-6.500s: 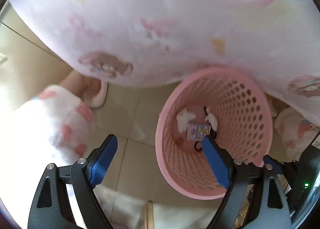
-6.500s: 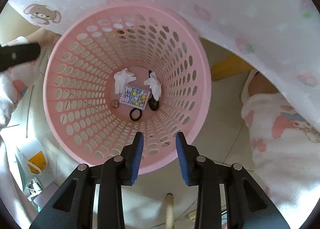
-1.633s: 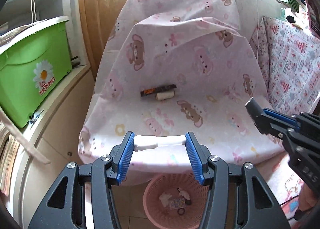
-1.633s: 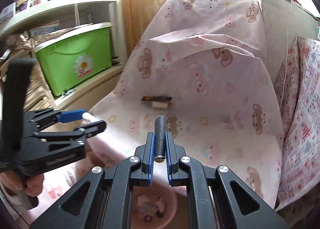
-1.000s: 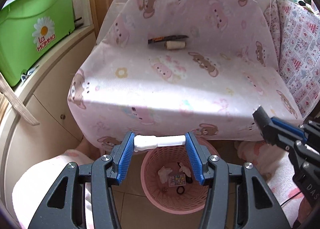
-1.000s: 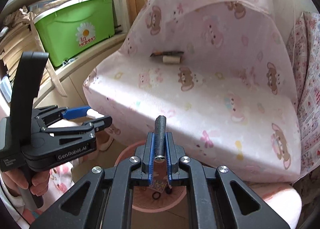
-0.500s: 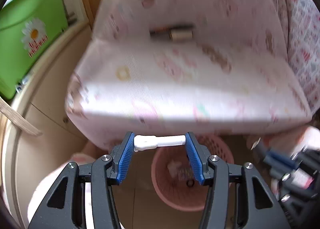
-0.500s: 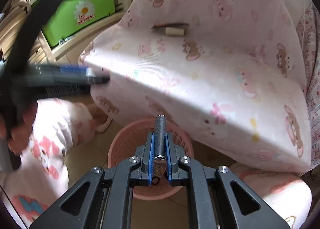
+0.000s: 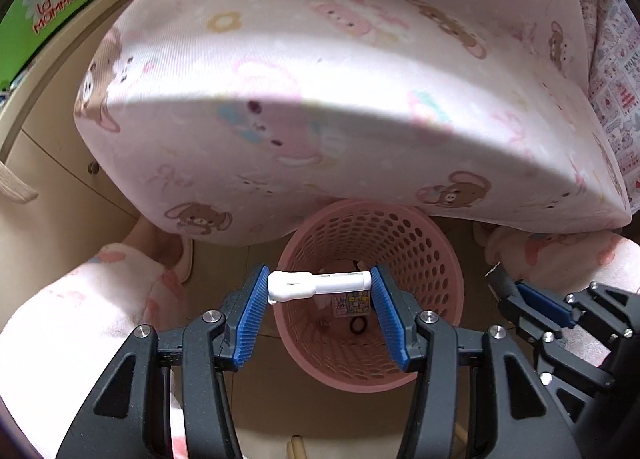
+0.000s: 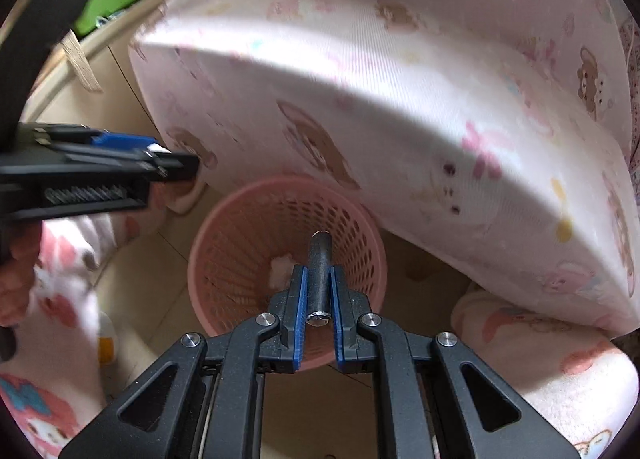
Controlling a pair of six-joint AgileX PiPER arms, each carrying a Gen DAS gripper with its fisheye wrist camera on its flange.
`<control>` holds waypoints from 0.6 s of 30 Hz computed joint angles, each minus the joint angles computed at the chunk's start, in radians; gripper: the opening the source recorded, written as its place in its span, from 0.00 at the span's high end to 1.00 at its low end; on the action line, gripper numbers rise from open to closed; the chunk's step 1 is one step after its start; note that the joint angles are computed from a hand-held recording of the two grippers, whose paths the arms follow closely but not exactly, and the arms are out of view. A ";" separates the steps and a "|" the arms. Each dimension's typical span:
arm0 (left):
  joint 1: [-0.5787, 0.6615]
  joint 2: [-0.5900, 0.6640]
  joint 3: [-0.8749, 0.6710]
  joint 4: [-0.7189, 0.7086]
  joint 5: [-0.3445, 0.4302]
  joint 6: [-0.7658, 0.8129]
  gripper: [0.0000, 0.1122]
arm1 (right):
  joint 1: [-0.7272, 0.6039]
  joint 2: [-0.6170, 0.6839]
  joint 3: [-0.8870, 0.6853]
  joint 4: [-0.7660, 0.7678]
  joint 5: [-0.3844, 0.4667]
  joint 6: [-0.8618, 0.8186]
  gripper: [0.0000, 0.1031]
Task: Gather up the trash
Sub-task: 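Carry the cylinder and white piece down over the wastebasket with both tools, then open the right tool to drop the cylinder while the left tool releases the white piece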
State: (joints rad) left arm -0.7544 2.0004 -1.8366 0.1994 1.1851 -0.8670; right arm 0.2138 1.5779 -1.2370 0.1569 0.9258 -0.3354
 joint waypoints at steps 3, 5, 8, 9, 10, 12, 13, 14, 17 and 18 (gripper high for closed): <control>0.026 0.011 0.019 -0.049 -0.024 0.006 0.55 | 0.009 0.038 -0.008 -0.005 0.022 0.005 0.90; 0.039 0.028 0.022 -0.077 -0.027 0.021 0.55 | 0.037 0.047 0.008 -0.070 0.000 0.040 0.90; 0.060 0.055 0.028 -0.136 -0.040 0.046 0.55 | 0.062 0.074 0.018 -0.120 -0.007 0.075 0.90; 0.066 0.058 0.037 -0.156 -0.049 0.050 0.55 | 0.080 0.083 0.025 -0.141 -0.010 0.090 0.90; 0.073 0.061 0.042 -0.174 -0.056 0.056 0.55 | 0.106 0.089 0.041 -0.178 -0.022 0.107 0.90; 0.080 0.069 0.042 -0.189 -0.049 0.053 0.55 | 0.127 0.108 0.049 -0.196 -0.026 0.106 0.90; 0.081 0.058 0.059 -0.185 -0.059 0.036 0.55 | 0.134 0.128 0.039 -0.186 -0.018 0.112 0.90; 0.081 0.051 0.067 -0.185 -0.063 0.026 0.55 | 0.131 0.153 0.022 -0.162 0.002 0.114 0.90; 0.084 0.051 0.069 -0.186 -0.056 0.020 0.55 | 0.124 0.189 0.007 -0.151 0.015 0.118 0.90; 0.084 0.061 0.059 -0.184 -0.044 0.020 0.55 | 0.130 0.190 0.017 -0.161 0.005 0.132 0.90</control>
State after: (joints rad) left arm -0.6706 2.0611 -1.7778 0.0159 1.1412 -0.8469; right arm 0.3437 1.7677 -1.2197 -0.0039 0.9307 -0.2037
